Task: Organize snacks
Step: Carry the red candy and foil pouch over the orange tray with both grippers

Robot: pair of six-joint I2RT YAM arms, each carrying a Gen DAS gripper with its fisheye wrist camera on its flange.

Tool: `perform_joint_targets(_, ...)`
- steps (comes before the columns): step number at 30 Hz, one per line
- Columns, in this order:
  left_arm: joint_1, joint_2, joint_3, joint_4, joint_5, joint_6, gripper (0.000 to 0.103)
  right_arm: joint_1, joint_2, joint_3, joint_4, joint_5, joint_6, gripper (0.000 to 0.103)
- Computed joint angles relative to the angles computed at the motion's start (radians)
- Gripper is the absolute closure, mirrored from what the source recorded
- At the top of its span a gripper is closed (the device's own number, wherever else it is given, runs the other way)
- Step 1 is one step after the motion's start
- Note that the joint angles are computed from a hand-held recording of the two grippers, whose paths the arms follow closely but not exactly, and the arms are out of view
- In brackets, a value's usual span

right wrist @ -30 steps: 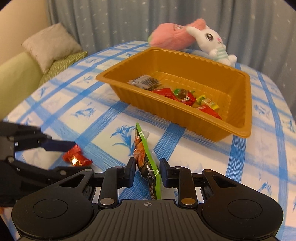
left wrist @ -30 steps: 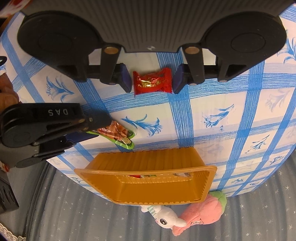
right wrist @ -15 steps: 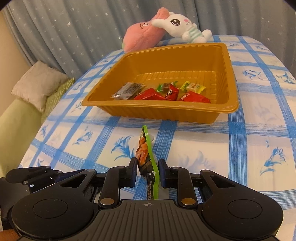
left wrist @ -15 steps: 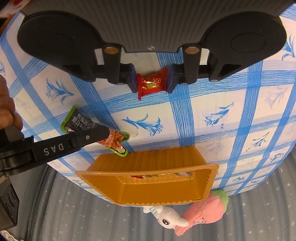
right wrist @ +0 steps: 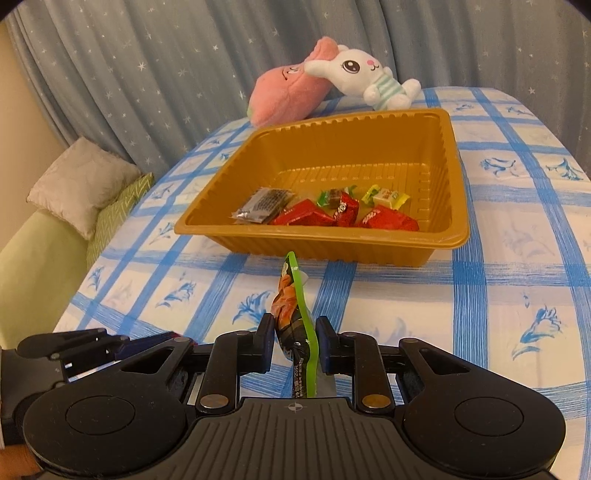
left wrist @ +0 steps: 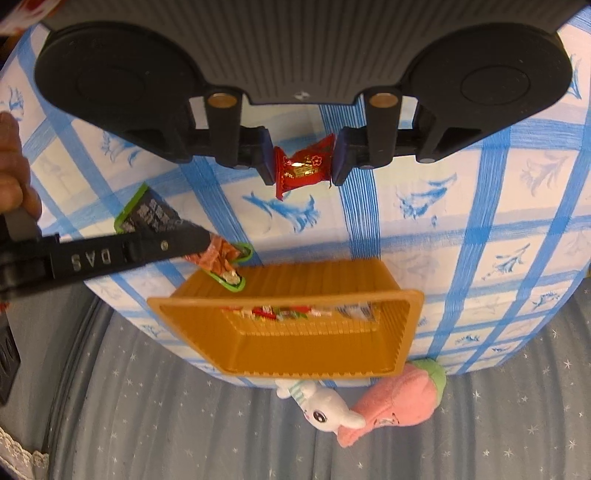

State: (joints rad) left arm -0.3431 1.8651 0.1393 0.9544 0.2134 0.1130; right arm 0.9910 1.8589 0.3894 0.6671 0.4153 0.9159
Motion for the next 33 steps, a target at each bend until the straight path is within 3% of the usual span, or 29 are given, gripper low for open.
perform_joint_targets(20, -0.005, -0.216, 0.057, -0.18, -0.005, -0.027, 0.074, 0.037, -0.139, -0.022, -0.04, 0.096, -0.004, 0.079)
perform_joint_targets(33, -0.03, -0.213, 0.171, -0.268, -0.012, -0.003, 0.074, 0.015, -0.219, -0.052, -0.078, 0.135, 0.002, 0.079)
